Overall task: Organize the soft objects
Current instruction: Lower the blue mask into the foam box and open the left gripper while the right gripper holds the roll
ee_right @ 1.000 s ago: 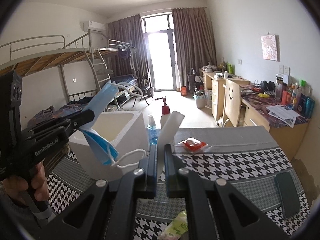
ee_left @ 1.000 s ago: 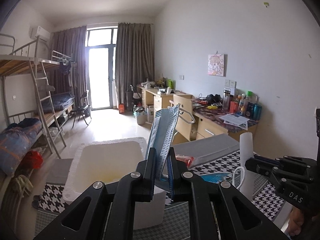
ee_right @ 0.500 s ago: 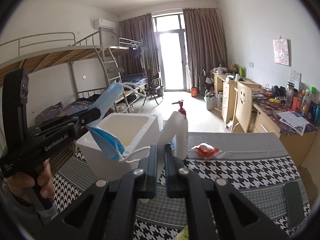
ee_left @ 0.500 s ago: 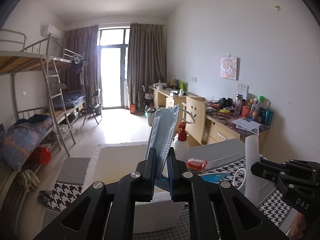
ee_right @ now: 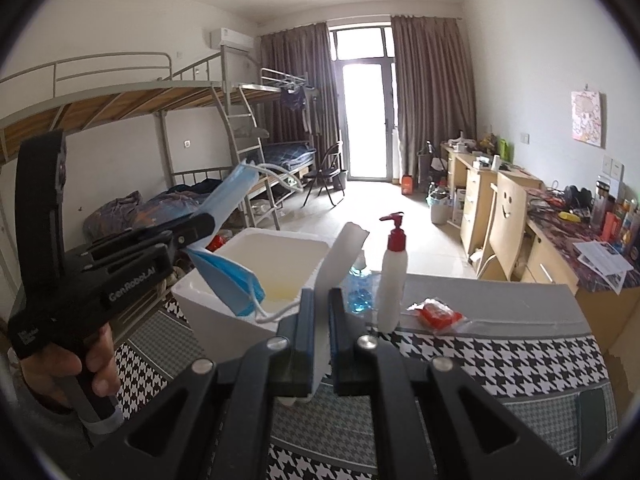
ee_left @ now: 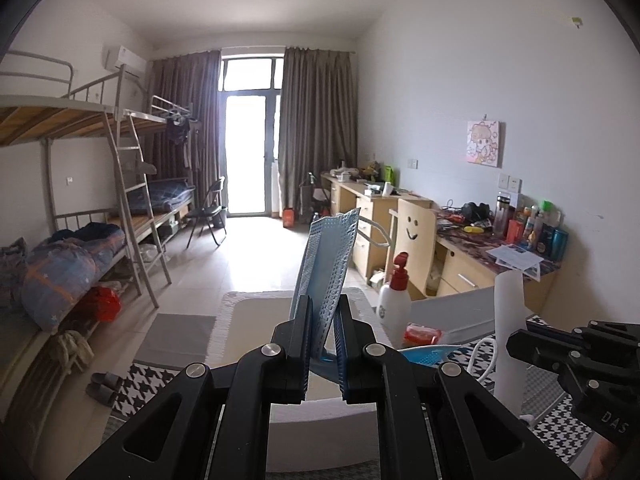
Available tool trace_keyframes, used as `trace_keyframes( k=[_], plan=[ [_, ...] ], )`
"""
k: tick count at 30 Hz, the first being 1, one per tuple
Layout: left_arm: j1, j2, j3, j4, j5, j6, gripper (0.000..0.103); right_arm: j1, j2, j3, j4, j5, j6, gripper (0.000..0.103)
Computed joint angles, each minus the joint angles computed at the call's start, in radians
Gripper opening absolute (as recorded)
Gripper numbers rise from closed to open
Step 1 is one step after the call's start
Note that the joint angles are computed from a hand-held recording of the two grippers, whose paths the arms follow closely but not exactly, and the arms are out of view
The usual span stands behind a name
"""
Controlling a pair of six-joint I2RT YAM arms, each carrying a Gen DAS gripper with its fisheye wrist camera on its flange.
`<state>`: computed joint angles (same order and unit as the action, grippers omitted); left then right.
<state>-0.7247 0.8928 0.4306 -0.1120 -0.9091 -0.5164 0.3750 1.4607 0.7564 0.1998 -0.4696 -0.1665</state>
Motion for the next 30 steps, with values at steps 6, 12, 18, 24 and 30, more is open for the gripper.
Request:
trace_keyframes(
  k=[6,12,18,24,30],
  plan=[
    [0.050,0.012,0.000,0.008,0.022,0.001,0.012,0.027,0.012,0.027,-0.018,0.008,-0.011,0.008],
    [0.102,0.050,0.008,0.025,0.055,0.001,0.011,0.044,0.037,0.062,-0.031,0.021,-0.019,0.008],
    [0.151,0.079,0.013,0.051,0.096,0.026,0.012,0.055,0.070,0.102,-0.044,0.031,-0.022,0.008],
    [0.230,0.114,0.013,0.076,0.157,0.040,0.012,0.067,0.078,0.115,-0.052,0.040,-0.017,0.008],
    [0.296,0.157,0.014,0.096,0.226,0.048,0.012,0.071,0.093,0.124,-0.054,0.041,-0.022,0.008]
  ],
)
